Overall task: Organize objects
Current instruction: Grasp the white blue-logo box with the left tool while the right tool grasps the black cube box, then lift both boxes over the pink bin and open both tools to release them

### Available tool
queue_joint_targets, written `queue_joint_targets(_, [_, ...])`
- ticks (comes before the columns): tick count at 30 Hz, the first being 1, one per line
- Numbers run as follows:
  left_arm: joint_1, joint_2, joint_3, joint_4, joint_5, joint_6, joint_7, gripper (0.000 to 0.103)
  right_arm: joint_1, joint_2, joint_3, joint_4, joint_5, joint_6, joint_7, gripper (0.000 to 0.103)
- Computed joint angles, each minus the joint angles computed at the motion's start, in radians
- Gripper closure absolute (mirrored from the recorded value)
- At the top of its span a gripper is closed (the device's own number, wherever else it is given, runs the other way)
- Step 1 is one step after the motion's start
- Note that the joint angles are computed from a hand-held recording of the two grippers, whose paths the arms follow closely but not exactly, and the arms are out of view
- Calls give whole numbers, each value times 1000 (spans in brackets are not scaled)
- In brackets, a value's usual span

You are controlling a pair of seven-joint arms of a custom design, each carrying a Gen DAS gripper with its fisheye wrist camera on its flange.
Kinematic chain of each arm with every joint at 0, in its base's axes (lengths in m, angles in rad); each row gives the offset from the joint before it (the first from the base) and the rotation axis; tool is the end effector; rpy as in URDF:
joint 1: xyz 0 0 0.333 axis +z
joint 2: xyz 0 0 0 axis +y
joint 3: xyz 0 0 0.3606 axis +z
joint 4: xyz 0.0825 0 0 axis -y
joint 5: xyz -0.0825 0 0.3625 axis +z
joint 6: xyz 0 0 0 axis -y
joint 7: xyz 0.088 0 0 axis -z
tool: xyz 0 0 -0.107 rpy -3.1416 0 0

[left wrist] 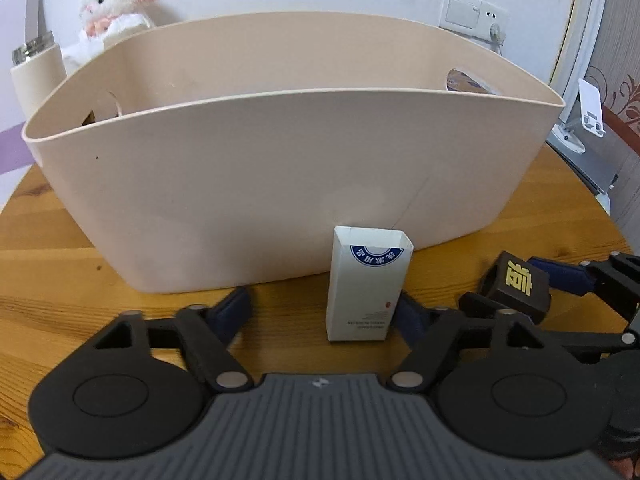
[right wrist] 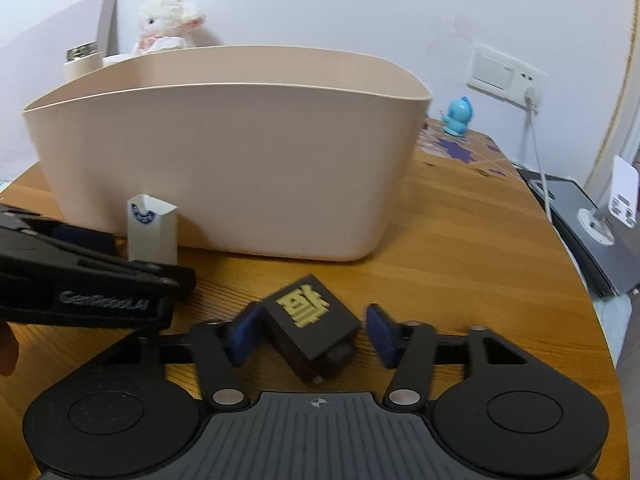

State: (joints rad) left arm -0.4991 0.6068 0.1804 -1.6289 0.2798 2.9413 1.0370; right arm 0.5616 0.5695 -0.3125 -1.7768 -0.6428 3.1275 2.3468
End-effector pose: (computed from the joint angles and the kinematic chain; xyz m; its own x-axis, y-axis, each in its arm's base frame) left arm 0.6901 -0.2788 0.4006 -0.1202 -0.9923 0.0299 -0.7379 0.0692 -0.6713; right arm 0.6571 0.2631 0.3774 0.1957 -0.9778 0.0755 -0.6590 -0.1881 -0.7282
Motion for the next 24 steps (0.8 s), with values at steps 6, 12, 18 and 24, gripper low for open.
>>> queue_joint_targets(6, [12, -15, 1, -17, 12, 9, -12, 69, 13, -2, -7, 2, -5, -14, 23, 58])
queue_joint_targets(12, [29, -44, -12, -65, -22, 35, -4, 69, 54, -28, -44, -32, -34, 0, 64, 58])
queue_joint_targets(18, [-43, -99, 78, -141, 15, 109, -19, 69, 191, -60, -200, -62, -125, 56, 175, 58])
queue_joint_targets(24, [-101, -163, 157, -215, 3, 201, -16, 69, 415, -55, -476, -82, -156, 156, 269, 58])
